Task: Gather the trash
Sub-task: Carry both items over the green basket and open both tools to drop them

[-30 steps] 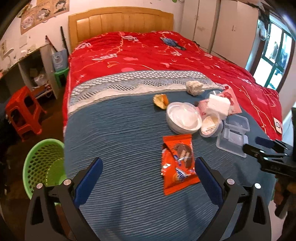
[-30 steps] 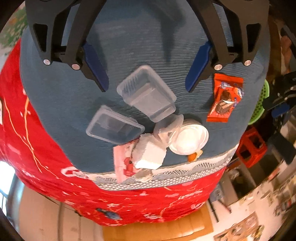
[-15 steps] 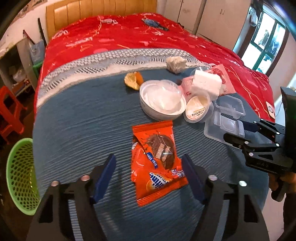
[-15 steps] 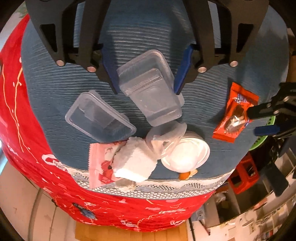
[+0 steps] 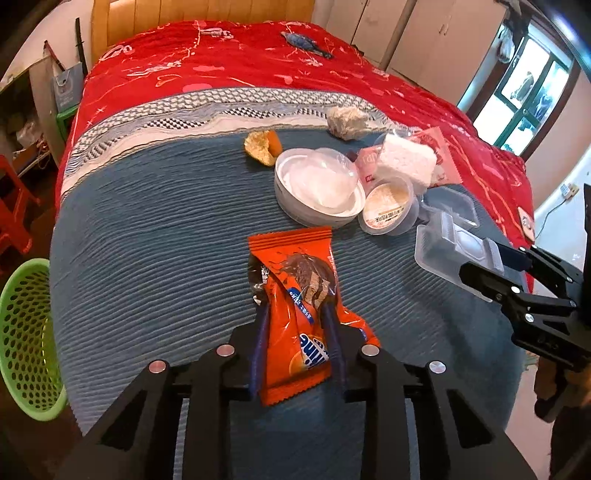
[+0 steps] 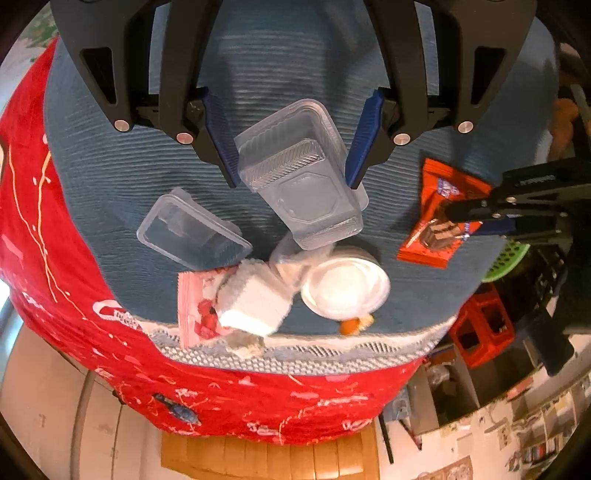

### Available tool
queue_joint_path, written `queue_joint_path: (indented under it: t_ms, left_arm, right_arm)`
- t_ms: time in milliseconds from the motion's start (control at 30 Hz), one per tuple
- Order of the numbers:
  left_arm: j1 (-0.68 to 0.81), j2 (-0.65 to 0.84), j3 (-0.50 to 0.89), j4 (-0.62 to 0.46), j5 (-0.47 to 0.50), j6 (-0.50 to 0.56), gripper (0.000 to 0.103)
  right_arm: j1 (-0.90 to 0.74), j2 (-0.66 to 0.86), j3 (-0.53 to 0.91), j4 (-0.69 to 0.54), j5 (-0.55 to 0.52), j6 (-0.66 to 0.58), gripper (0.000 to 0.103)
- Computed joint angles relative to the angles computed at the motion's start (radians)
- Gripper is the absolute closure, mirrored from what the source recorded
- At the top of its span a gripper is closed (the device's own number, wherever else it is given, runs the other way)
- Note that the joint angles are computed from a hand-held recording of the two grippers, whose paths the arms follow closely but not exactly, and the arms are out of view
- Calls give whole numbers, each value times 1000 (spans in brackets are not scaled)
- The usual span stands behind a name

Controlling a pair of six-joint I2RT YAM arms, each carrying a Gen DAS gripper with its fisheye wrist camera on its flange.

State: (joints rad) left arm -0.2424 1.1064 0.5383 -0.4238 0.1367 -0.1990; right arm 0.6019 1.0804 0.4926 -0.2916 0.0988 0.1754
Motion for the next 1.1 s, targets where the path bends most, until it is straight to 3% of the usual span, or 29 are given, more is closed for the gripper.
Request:
queue_joint_path:
  t_ms: [167,300,433,567,700,833,1100]
  left_arm:
    - [95,-165,-14,-110,50,49,78]
    - [277,-307,-6,-243,141,144,79]
    - [584,-367,28,-367,274,334,79]
    - [914,-292,78,-425,392,560,79]
    - [1151,-119,126,-375,426,702,79]
    - [1299,70,164,-255,395,759,79]
    - [1409,392,256,-73,297,768,78]
  right_arm:
    - [102,-48,30,-42,42,94,45]
    - [214,-19,76,-45,91,162,45]
    - [331,60,149,-23,133,211,45]
    - [421,199,254,16,140,237,45]
    - [488,372,387,54,130,243,45]
    - [526,518,513,69,105,249,45]
    - [577,851,853,-6,51,256,45]
